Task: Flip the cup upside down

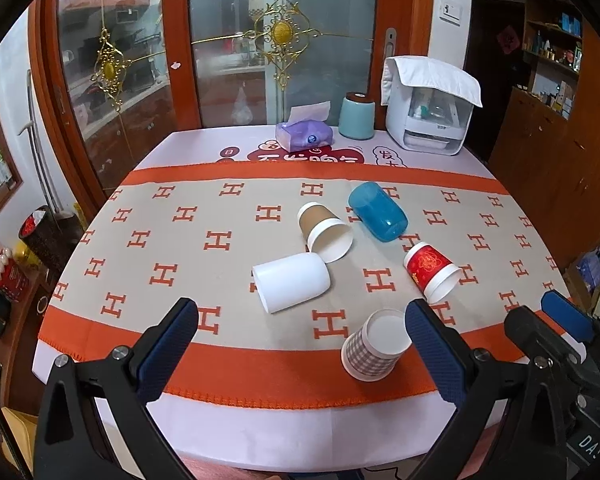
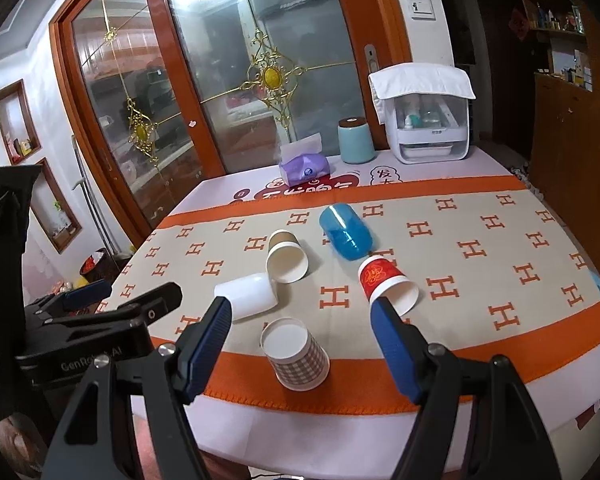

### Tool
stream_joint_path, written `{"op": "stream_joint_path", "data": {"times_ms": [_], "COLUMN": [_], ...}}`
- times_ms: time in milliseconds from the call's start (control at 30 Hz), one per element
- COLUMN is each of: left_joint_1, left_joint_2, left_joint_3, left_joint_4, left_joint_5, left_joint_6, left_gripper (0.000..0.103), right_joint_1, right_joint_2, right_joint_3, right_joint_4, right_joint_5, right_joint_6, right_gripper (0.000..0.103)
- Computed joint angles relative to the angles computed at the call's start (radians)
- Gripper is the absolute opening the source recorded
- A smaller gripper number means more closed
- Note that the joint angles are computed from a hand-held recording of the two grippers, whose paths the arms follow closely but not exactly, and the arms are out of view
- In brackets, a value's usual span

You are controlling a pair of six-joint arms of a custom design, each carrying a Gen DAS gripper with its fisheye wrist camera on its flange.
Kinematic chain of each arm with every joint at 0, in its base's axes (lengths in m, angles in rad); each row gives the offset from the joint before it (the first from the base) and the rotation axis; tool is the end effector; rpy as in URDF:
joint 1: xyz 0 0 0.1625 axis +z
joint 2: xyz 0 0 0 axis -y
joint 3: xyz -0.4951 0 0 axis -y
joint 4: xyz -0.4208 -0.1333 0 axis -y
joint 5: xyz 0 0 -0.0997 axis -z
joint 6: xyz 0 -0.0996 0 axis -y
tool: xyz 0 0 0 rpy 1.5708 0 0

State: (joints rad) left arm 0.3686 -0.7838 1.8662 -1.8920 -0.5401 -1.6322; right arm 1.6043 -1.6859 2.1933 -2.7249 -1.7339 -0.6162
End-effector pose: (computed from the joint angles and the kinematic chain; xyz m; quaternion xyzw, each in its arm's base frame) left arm -0.4668 -0.4148 0.0346 0.0065 0.8283 -0.4027 0.3894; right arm 0.1321 -0.4455 0.4315 0.2771 -0.9039 0.2812 0.1650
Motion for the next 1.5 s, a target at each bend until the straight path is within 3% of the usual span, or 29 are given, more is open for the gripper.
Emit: {"op": "stream_joint_path", "data": {"times_ms": [367, 1500], "left_joint_1": [-0.001, 0.029], "left_joint_2": [0.004, 0.004], "left_joint_3": [-0.007, 0.007], "left_joint_4": [0.024, -0.027], "left_joint_5": [0.009, -0.002], "left_joint_6": [-0.014, -0.004], "left_gripper": [0.102, 0.102], "right_joint_1": [0.017, 0.003], "right_joint_2": [0.019, 0.051], "right_joint_3": [0.008, -0.002], "right_joint_4": [-0.043, -0.018], "right_joint_5": [-0.019, -0.006], "right_joint_6": [-0.014, 0.013], "right_gripper": [0.073, 0.073]}}
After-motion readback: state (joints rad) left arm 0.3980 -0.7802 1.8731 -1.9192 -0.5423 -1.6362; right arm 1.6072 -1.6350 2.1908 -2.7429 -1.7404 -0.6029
